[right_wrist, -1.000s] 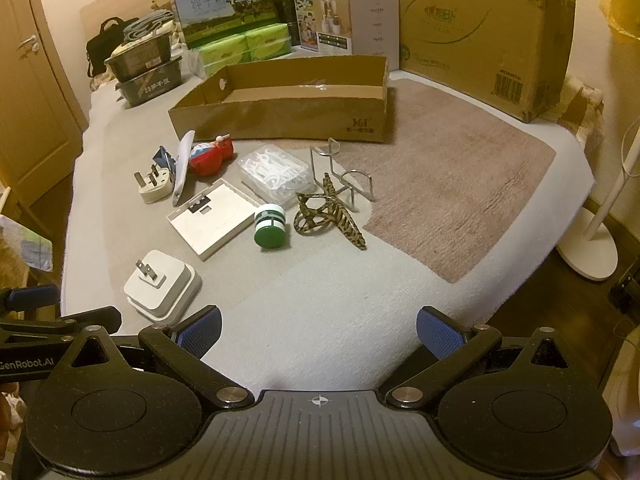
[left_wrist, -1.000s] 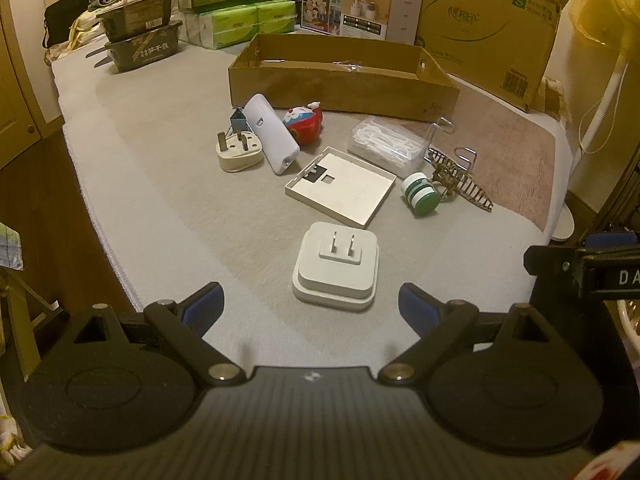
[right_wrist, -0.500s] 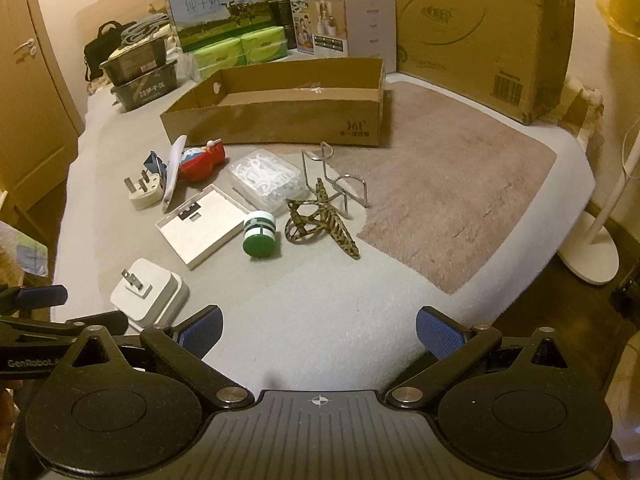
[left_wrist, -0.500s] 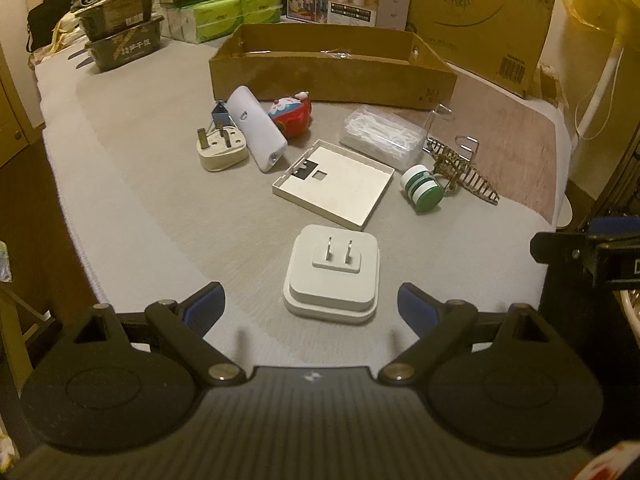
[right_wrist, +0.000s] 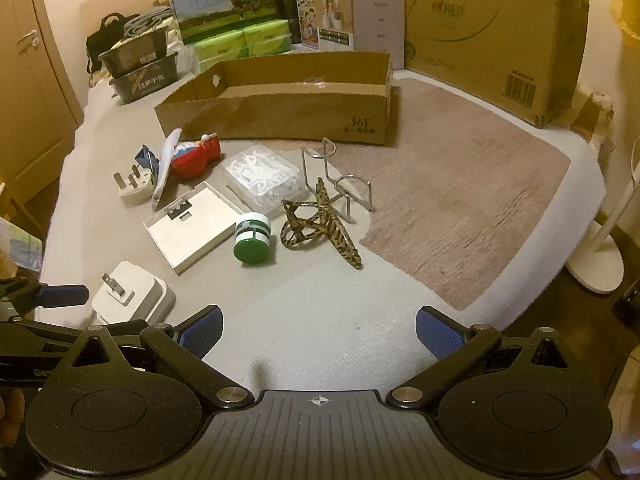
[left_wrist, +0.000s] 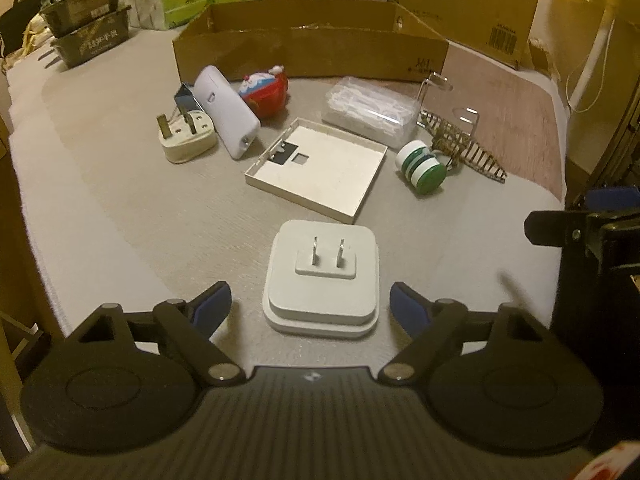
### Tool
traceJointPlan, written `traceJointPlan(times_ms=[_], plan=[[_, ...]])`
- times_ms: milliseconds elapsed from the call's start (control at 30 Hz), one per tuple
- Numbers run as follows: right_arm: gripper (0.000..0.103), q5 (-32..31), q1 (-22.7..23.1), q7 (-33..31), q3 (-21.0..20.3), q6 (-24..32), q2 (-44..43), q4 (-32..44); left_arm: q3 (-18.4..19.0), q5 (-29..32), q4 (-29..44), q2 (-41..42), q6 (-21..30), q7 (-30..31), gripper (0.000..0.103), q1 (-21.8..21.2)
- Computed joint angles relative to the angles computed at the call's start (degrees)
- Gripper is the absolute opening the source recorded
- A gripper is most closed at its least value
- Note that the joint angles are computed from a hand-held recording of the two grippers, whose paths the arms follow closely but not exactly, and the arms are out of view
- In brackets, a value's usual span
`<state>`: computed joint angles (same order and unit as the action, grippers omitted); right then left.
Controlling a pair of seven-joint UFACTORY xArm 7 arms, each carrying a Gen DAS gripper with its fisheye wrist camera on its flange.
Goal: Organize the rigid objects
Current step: 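Move left tool to white plug adapter while right tool approaches green-white roll, then close left tool on white adapter while right tool closes on green-white roll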
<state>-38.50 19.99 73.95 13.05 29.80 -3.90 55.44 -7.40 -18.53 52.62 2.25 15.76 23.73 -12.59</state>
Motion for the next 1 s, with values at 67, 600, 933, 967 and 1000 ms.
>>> traceJointPlan(times_ms=[67,600,933,967,1000], plan=[[0.102,0.2,0.0,-0.3,-0.2,-0.3,0.7,0.3,0.0,0.0,0.6,0.8,0.2,0.6,0.082,0.1],[0.101,1.0,1.3,-2.8,-2.5,-1.2,5.0,3.5,-1.9,-3.6,3.8,4.1,0.0,6.5,0.066,1.3],[0.095,1.8,2.2,-4.3,-3.4,-1.8,6.7,5.2,-2.0,-4.8,3.8,4.1,-1.3,7.0,0.062,1.6],[0.094,1.9,2.2,-4.6,-3.5,-2.0,7.0,5.4,-1.9,-4.8,3.8,4.0,-1.5,6.9,0.062,1.7],[0.092,2.0,2.3,-4.8,-3.7,-2.4,7.2,5.6,-1.8,-4.7,3.9,3.9,-1.6,6.8,0.062,1.8]])
